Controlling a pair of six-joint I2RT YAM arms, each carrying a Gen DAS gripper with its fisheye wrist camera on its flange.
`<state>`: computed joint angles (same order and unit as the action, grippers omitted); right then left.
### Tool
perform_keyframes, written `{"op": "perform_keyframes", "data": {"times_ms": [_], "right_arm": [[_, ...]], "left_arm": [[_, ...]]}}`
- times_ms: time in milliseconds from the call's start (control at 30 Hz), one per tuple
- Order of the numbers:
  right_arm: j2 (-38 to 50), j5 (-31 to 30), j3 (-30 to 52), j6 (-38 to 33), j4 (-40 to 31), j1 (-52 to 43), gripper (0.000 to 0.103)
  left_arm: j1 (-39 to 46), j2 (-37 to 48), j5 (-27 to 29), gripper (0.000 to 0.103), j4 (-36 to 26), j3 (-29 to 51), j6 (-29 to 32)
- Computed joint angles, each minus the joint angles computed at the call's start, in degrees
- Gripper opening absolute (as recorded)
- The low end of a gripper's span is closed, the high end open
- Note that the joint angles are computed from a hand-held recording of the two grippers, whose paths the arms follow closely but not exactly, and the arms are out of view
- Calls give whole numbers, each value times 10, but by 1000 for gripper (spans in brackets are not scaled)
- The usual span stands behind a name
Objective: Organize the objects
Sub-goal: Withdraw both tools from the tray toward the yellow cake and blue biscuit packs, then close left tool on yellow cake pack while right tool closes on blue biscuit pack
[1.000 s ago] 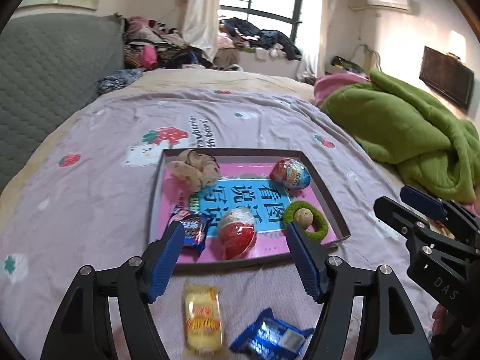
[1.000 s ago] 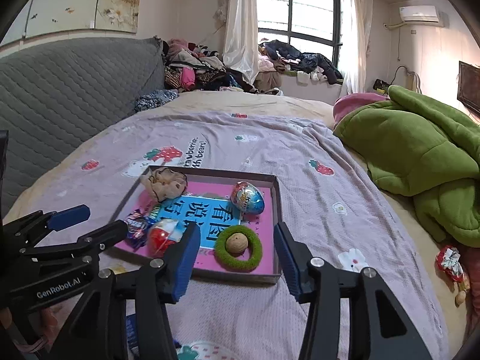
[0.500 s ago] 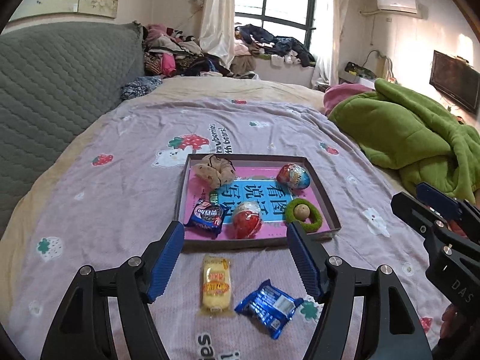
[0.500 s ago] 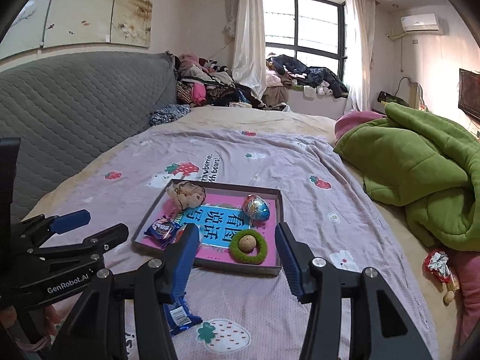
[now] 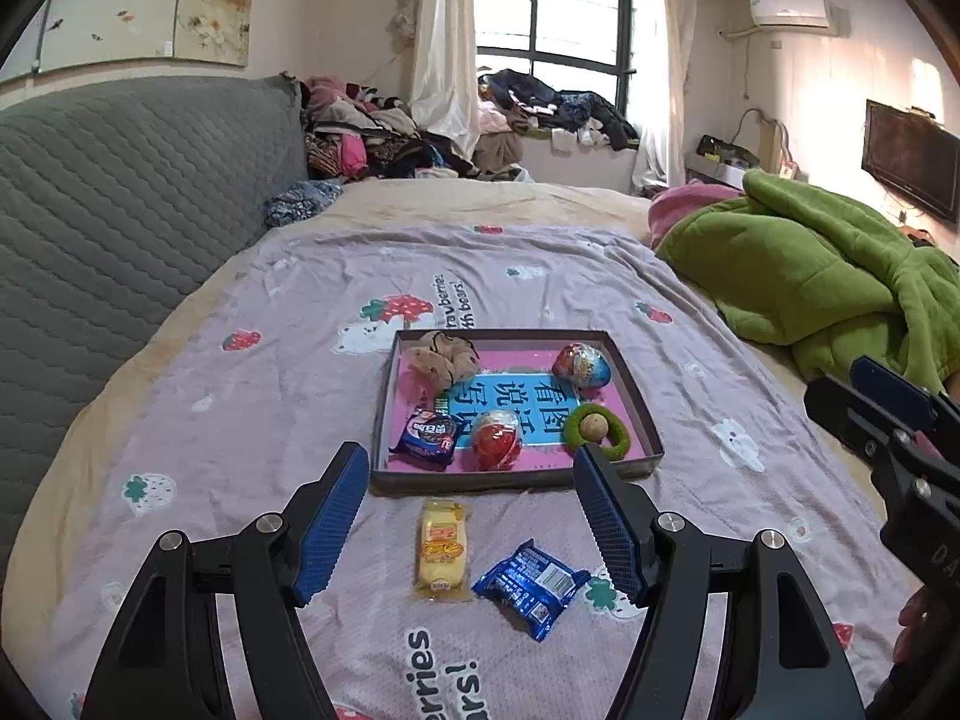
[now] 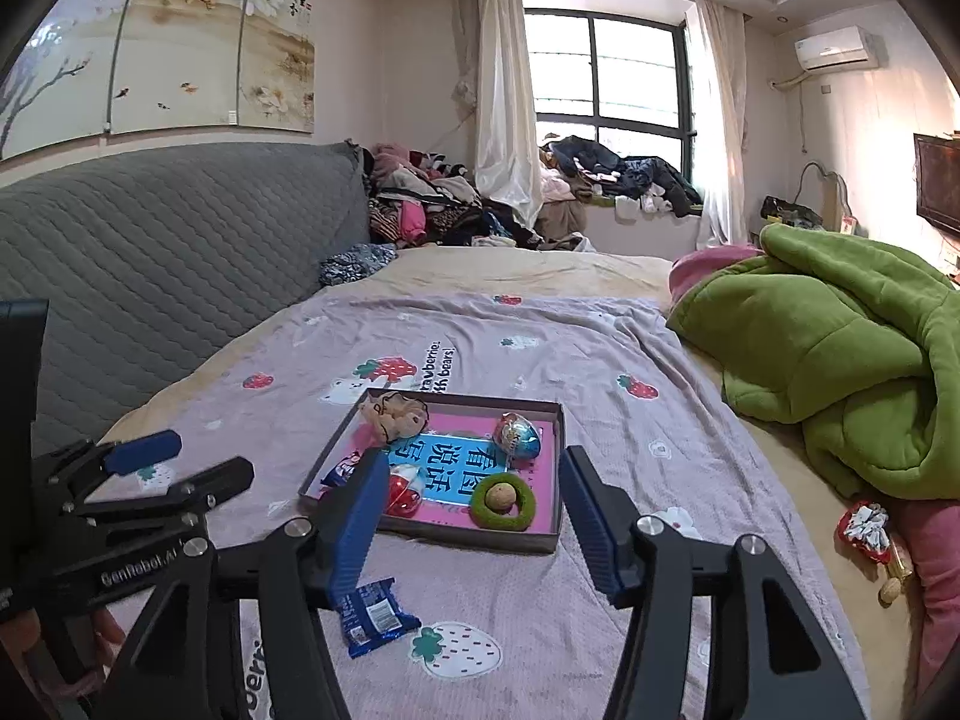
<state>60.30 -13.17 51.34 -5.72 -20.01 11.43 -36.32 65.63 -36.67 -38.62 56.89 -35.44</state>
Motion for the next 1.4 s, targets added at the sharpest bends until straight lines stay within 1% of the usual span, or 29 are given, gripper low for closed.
{"op": "perform_keyframes", "data": {"times_ms": [100, 233, 267, 367, 433, 633, 767, 933, 1133, 1400], "right_arm": [[-19, -25, -6, -11, -18, -10, 61], [-24, -31, -15, -25, -35, 1, 62], [-21, -30, -18, -29, -39, 7, 63], [-14, 2, -35, -37, -33, 39, 63], [-4, 8, -46, -39, -25, 54, 63], [36, 21, -76, -48, 9, 97, 63], [73, 47, -101, -64, 51, 125, 63], [129, 35, -111, -61, 98, 125, 63], [196, 37, -117, -85, 142, 139, 63], [292, 26, -97, -110, 182, 156, 63]], "left_arm": [[-9, -12, -11, 72, -19, 2, -5], [-5, -27, -12, 72, -30, -14, -4], [1, -30, -5, 72, -33, -21, -4], [20, -41, 16, 72, -22, -52, 1], [32, -39, 28, 72, -13, -69, 4], [87, -18, 92, 72, 50, -125, 28], [118, 13, 128, 72, 95, -145, 44], [144, 44, 158, 72, 139, -164, 55], [177, 96, 193, 72, 189, -169, 77], [200, 165, 225, 72, 232, -150, 96]]}}
